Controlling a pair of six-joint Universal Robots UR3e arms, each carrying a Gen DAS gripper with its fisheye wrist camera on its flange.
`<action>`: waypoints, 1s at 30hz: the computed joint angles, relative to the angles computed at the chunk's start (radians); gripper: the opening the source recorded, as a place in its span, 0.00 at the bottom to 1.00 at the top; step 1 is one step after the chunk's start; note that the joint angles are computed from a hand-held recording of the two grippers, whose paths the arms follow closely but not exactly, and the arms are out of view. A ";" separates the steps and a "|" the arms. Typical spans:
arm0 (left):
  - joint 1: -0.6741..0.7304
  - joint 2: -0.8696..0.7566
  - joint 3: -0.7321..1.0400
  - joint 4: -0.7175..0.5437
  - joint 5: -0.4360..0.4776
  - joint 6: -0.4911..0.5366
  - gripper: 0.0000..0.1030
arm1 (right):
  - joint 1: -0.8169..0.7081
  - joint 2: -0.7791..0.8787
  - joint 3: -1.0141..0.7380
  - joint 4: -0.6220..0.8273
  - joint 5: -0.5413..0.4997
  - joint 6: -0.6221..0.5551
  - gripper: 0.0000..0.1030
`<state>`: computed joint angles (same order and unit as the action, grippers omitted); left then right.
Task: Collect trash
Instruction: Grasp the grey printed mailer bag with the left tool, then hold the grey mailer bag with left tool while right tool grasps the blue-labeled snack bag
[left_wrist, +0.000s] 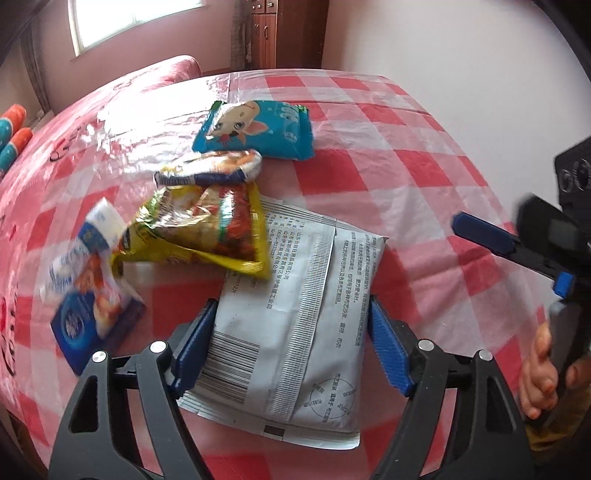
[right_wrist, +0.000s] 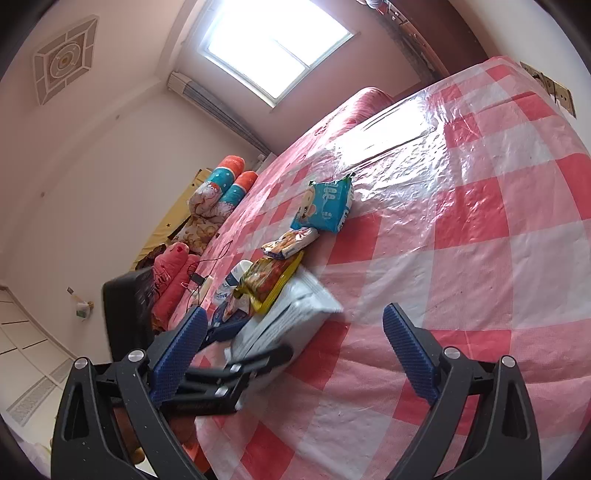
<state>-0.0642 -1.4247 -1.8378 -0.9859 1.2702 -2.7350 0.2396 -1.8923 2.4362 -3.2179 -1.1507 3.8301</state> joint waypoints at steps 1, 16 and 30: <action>0.007 0.020 -0.013 -0.014 -0.014 0.003 0.76 | 0.004 0.003 -0.005 0.004 -0.006 0.000 0.92; 0.298 0.389 -0.171 -0.375 -0.270 0.238 0.76 | 0.117 0.082 -0.167 0.213 -0.154 -0.028 0.92; 0.843 0.634 -0.079 -1.060 -0.409 0.801 0.76 | 0.189 0.314 -0.486 0.366 -0.157 -0.055 0.92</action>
